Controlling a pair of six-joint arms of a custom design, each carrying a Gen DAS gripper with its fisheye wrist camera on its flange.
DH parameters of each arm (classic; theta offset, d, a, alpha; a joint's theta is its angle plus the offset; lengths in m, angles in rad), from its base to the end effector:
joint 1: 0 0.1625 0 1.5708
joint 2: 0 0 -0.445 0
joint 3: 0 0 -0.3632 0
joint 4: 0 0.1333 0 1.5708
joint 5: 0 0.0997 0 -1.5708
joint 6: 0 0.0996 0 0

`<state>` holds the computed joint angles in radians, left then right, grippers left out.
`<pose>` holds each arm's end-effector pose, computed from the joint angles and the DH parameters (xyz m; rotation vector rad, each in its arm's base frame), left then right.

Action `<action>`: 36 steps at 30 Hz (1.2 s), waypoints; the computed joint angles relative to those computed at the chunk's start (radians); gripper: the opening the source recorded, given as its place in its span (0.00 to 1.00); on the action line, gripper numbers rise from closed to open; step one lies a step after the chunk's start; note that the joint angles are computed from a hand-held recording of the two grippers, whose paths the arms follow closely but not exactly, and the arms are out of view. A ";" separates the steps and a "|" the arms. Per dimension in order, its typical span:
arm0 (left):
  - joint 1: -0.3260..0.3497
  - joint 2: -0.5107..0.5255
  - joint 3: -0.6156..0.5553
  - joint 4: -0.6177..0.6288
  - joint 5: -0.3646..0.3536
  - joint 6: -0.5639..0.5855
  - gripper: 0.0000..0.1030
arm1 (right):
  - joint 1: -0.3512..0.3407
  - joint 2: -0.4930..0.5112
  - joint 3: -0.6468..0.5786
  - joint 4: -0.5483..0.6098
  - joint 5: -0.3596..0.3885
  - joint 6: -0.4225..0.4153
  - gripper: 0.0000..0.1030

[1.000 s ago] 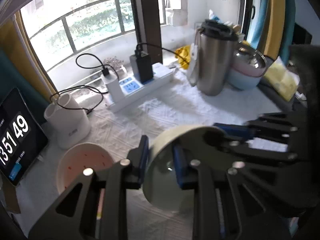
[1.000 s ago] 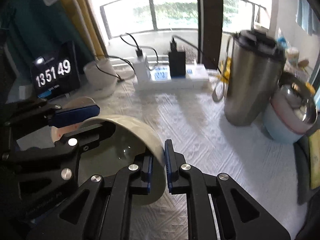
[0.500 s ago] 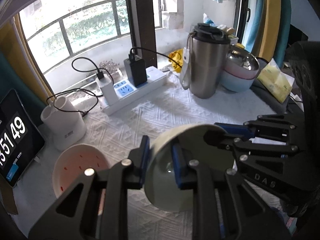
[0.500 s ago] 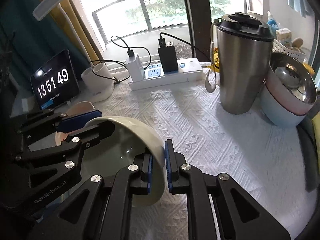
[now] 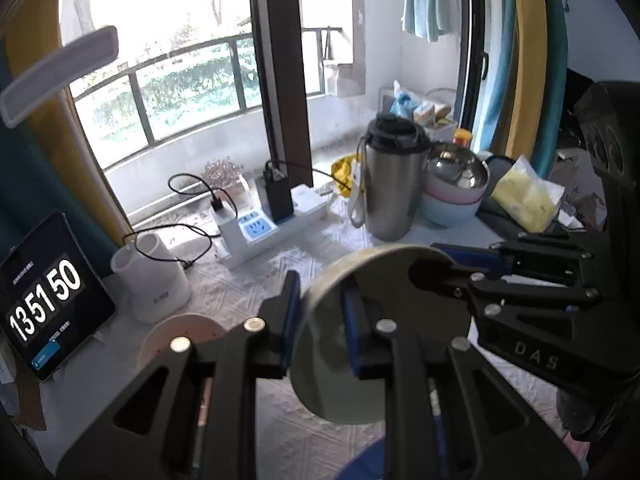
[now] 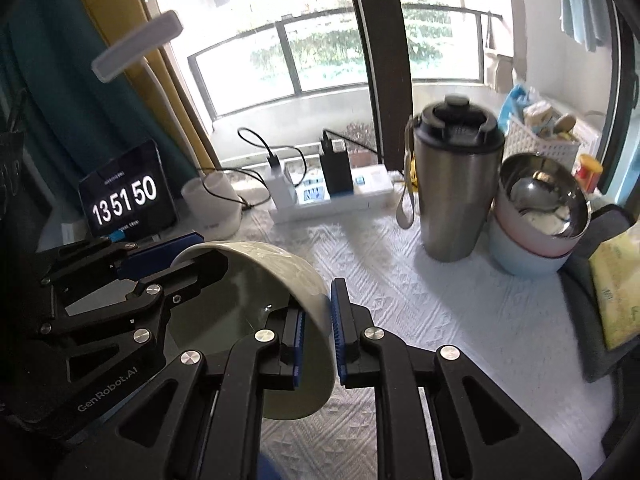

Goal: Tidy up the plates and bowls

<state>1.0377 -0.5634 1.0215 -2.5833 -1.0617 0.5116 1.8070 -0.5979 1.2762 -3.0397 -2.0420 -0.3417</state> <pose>-0.2665 -0.8094 0.2181 1.1080 2.3027 -0.7322 0.2691 -0.7414 0.1935 0.4653 -2.4308 0.9950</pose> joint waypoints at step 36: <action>-0.043 -0.284 0.454 -0.166 -0.017 -0.071 0.20 | 0.097 -0.118 0.321 -0.181 -0.079 0.045 0.14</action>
<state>0.9951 -0.8471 1.4750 -2.7492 -1.0792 0.4404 1.9044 -0.7160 1.5976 -3.2211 -2.1208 -0.2966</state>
